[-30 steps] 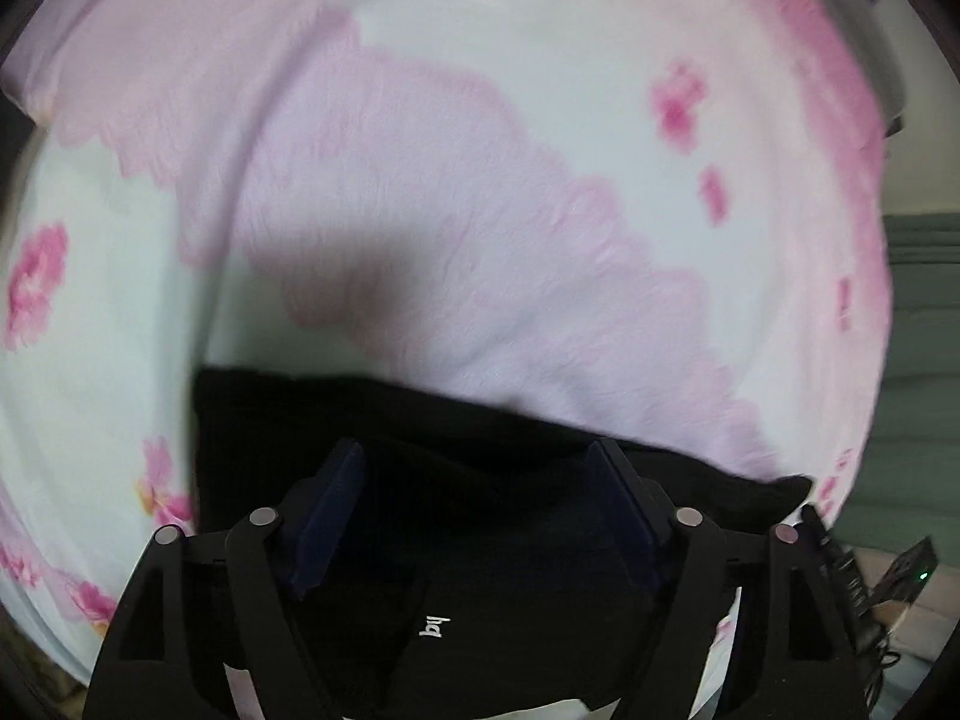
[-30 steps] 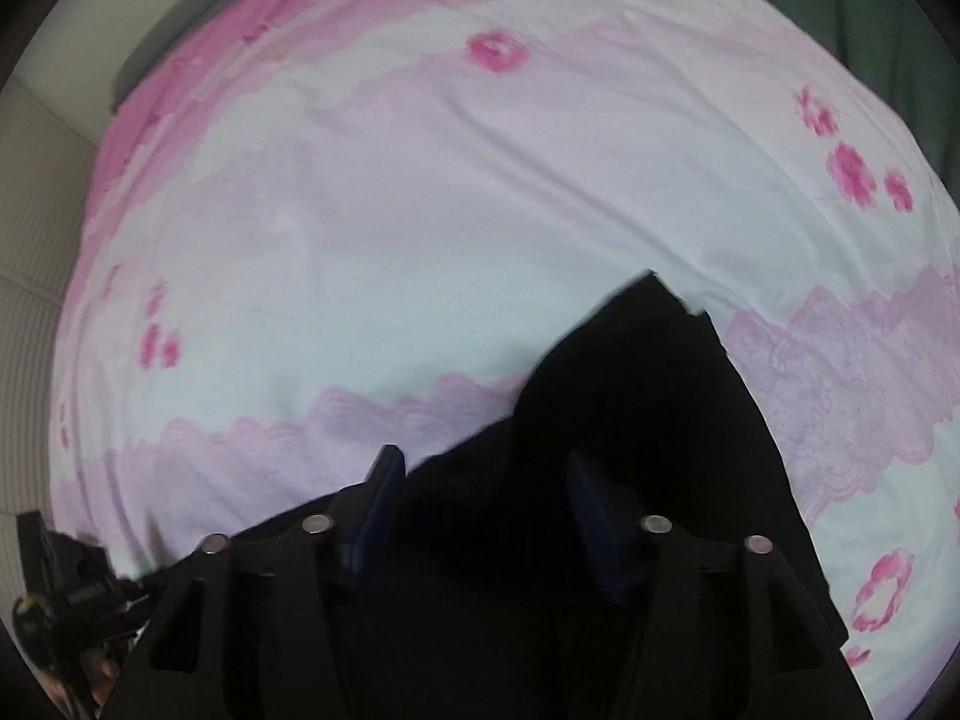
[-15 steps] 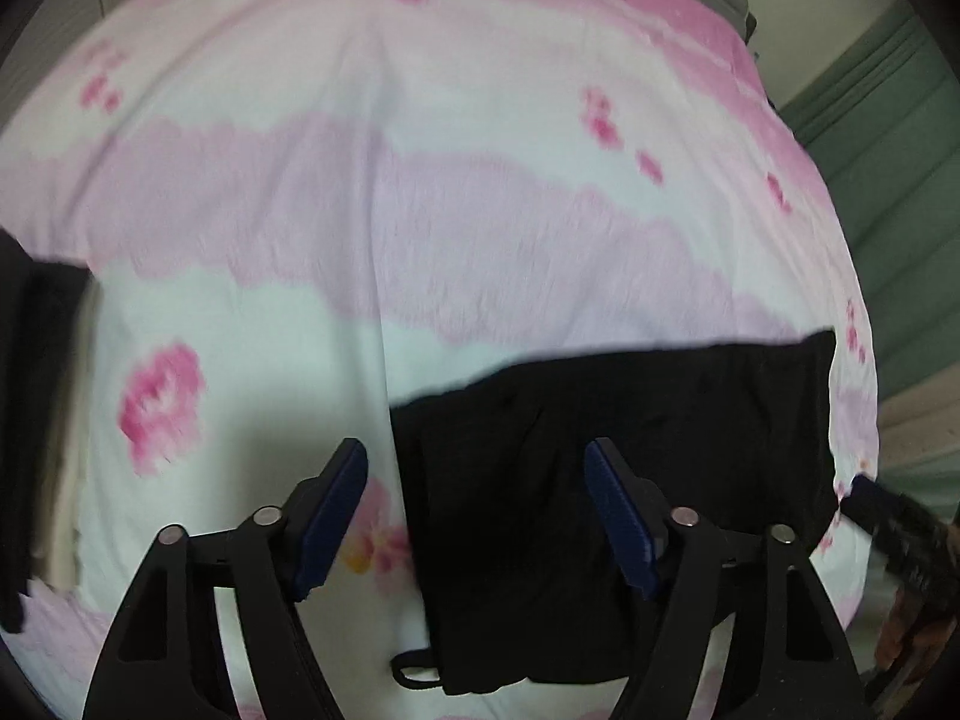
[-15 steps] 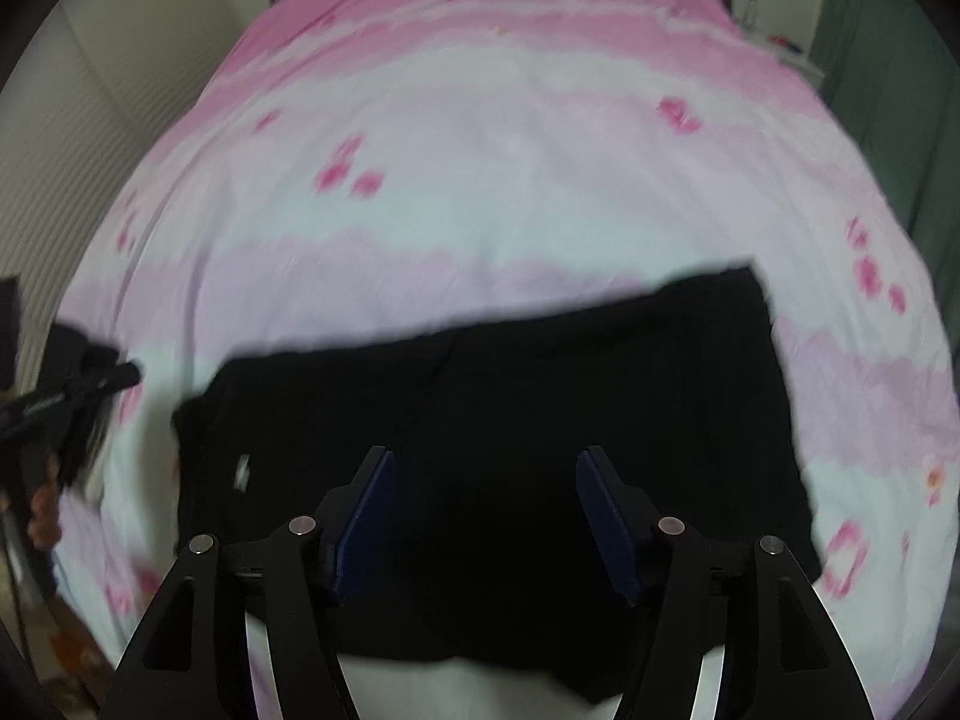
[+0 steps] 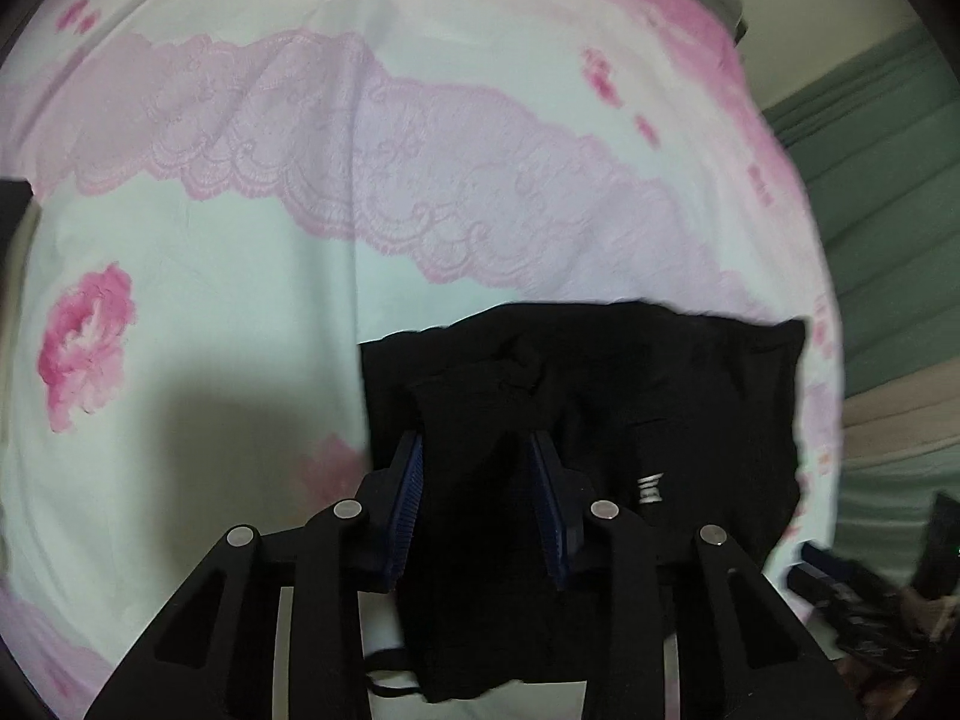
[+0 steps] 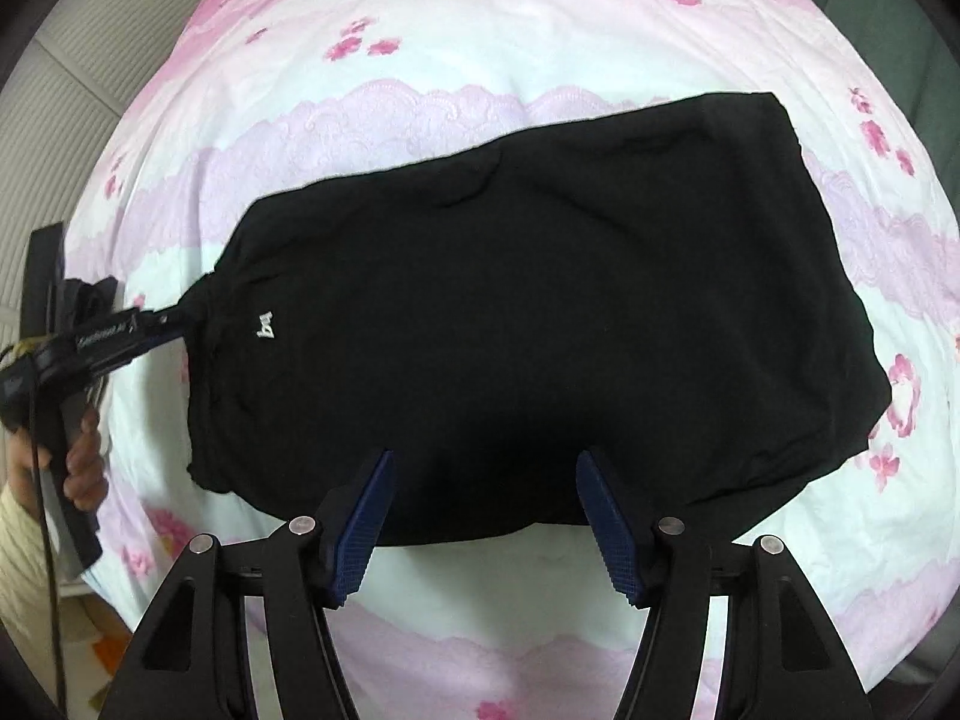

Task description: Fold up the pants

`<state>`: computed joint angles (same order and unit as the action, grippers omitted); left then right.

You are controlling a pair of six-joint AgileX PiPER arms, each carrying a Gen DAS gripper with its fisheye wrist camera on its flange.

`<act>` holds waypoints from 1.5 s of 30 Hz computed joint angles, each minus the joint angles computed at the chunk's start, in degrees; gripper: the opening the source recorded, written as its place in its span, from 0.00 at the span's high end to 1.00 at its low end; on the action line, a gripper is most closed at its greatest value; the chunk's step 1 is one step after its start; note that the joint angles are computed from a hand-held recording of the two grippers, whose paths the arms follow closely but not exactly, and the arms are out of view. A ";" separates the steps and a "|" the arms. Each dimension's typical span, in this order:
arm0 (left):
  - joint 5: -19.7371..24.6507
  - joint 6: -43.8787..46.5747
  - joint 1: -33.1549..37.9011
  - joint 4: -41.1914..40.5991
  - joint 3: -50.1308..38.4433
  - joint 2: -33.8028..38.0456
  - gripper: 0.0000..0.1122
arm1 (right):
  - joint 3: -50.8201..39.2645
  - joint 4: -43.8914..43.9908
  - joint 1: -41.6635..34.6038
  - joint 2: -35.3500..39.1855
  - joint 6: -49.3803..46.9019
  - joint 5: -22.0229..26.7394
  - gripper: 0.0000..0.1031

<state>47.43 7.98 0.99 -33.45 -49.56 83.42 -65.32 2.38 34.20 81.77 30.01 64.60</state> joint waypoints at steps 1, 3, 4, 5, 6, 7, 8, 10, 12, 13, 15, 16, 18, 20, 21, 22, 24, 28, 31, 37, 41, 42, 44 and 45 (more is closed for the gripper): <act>0.22 1.41 0.93 -1.51 -0.10 0.62 0.69 | -0.46 -0.12 0.09 0.23 0.32 0.10 0.38; 0.33 4.34 2.68 -5.27 -0.42 2.18 0.73 | -1.42 -0.28 0.69 0.68 1.27 0.31 0.38; 0.20 6.49 3.59 -7.93 -0.37 3.11 0.73 | -1.75 -0.40 0.99 0.85 1.58 0.46 0.38; -0.21 7.04 3.73 -9.11 -0.59 4.20 0.73 | -2.10 -0.64 1.47 1.13 1.94 0.62 0.38; -0.56 6.64 3.44 -9.23 -1.13 5.74 0.73 | -2.48 -1.02 2.10 1.50 2.36 0.76 0.38; -1.00 5.64 2.74 -8.19 -1.85 6.95 0.73 | -2.82 -1.45 2.91 1.92 2.96 0.83 0.38; -1.59 4.80 2.04 -7.33 -2.24 7.77 0.74 | -3.09 -1.61 3.60 2.31 3.39 0.87 0.38; -1.78 3.58 1.87 -6.18 -2.17 7.64 0.82 | -3.37 -1.64 4.53 2.79 3.87 0.81 0.38; -1.84 4.16 3.26 -6.92 -1.23 4.67 0.91 | -3.89 -1.47 5.31 3.33 4.00 1.02 0.38; -2.14 3.52 3.86 -6.36 -0.97 2.71 0.91 | -4.04 -1.43 5.50 3.37 4.06 1.04 0.38; -2.30 4.03 5.98 -7.53 -0.79 0.42 0.91 | -4.72 -1.55 6.01 3.47 4.35 1.16 0.38; -1.76 5.53 7.34 -9.10 -0.98 0.61 0.91 | -5.06 -1.74 6.44 3.58 4.75 1.18 0.38; -1.54 5.21 7.08 -6.88 -2.49 3.11 0.91 | -5.54 -2.28 6.85 3.49 5.13 1.26 0.38; -2.52 1.45 3.79 -0.66 -3.99 5.90 0.91 | -6.00 -2.72 7.09 3.55 5.45 1.36 0.38; -3.33 0.05 2.84 1.22 -3.95 6.71 0.90 | -5.98 -2.76 7.11 3.48 5.50 1.21 0.38; -3.54 -1.00 2.54 1.99 -4.06 7.51 0.90 | -5.73 -3.03 7.33 3.43 5.92 0.98 0.38; -2.72 -3.02 1.69 3.74 -5.13 7.77 0.88 | -5.74 -4.15 7.61 3.23 7.30 1.50 0.38; 1.56 -11.02 -3.63 15.64 -8.86 3.89 0.86 | -3.71 -5.71 7.16 0.47 9.81 1.69 0.38; 1.15 -21.16 -12.07 31.41 -7.78 -4.32 0.25 | 0.25 -5.42 4.59 -4.50 9.55 0.55 0.38; 8.39 -38.00 -29.86 50.28 -6.45 -11.34 0.19 | 10.23 -6.98 -1.67 -16.49 7.43 4.37 0.38; 12.47 -51.14 -42.40 48.52 -3.87 -14.74 0.19 | 16.76 -4.09 -6.75 -24.06 0.45 4.60 0.38; 12.66 -54.97 -44.89 47.42 -2.99 -15.16 0.19 | 18.02 -3.09 -8.09 -25.37 -1.65 4.48 0.38; 13.30 -64.19 -50.46 47.02 -1.52 -14.82 0.19 | 21.51 1.31 -14.59 -28.15 -10.85 3.53 0.38; 14.17 -68.94 -53.44 47.12 -1.26 -14.17 0.19 | 22.71 3.48 -18.00 -28.46 -15.56 2.90 0.38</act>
<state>61.61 -60.97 -52.45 13.67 -50.82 69.25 -42.61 5.86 16.21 53.31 14.45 67.50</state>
